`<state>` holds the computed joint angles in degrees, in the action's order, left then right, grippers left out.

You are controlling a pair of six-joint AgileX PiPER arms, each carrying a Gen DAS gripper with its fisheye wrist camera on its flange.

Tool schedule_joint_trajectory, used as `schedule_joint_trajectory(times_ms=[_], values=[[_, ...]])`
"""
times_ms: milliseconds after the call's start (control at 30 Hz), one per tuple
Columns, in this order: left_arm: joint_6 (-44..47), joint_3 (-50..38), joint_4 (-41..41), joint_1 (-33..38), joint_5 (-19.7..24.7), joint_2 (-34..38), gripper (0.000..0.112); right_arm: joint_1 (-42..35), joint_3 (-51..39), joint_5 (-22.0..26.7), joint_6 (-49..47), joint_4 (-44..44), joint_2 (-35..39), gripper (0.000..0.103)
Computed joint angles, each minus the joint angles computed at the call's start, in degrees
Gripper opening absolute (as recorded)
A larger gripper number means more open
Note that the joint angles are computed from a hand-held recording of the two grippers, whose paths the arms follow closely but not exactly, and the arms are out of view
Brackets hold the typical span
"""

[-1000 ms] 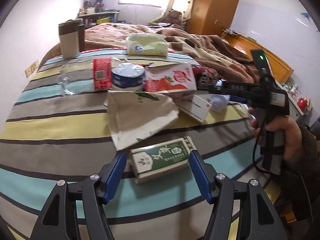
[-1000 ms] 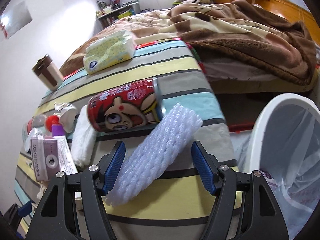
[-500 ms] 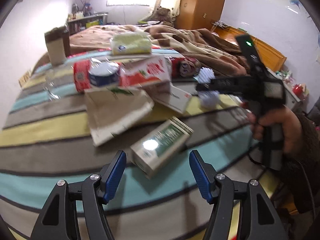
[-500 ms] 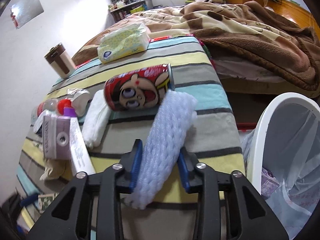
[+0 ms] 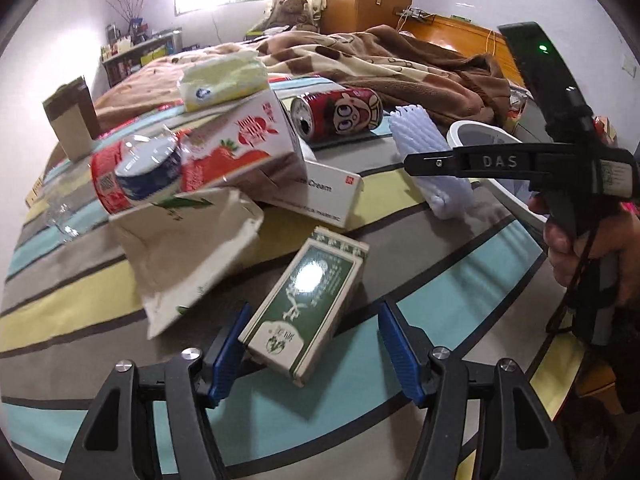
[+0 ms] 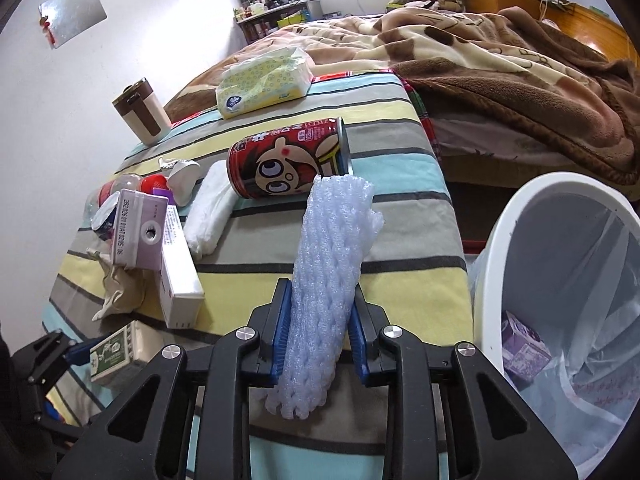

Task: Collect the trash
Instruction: 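Carry the box and foam net to the wastebasket and open both tools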

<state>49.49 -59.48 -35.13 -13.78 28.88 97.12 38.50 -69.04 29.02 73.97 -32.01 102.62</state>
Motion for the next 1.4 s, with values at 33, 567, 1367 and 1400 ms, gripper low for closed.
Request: schedule_joint_trajectory(times_ms=[33,567,1367,1400], values=[[0.4,0.1,-0.6,0.0,0.1,0.0,0.061,0.0,0.5,-0.5,0.5,-0.2,-0.3,0.027],[-7.7,-2.5,2.8,-2.1,-0.9,2.0,0.05,1.3,4.2,-1.3,5.0,-4.6,-3.0,0.027],[-17.4,-0.2,4.3,-8.6,-4.5,-6.0,0.033,5.7,14.2,2.7,21.7,-21.0,-14.5,0.027],[-17.8,-0.4,4.4,-9.1,-4.6,-6.3,0.033,5.8,14.8,3.1,22.4,-21.6,-15.3,0.027]])
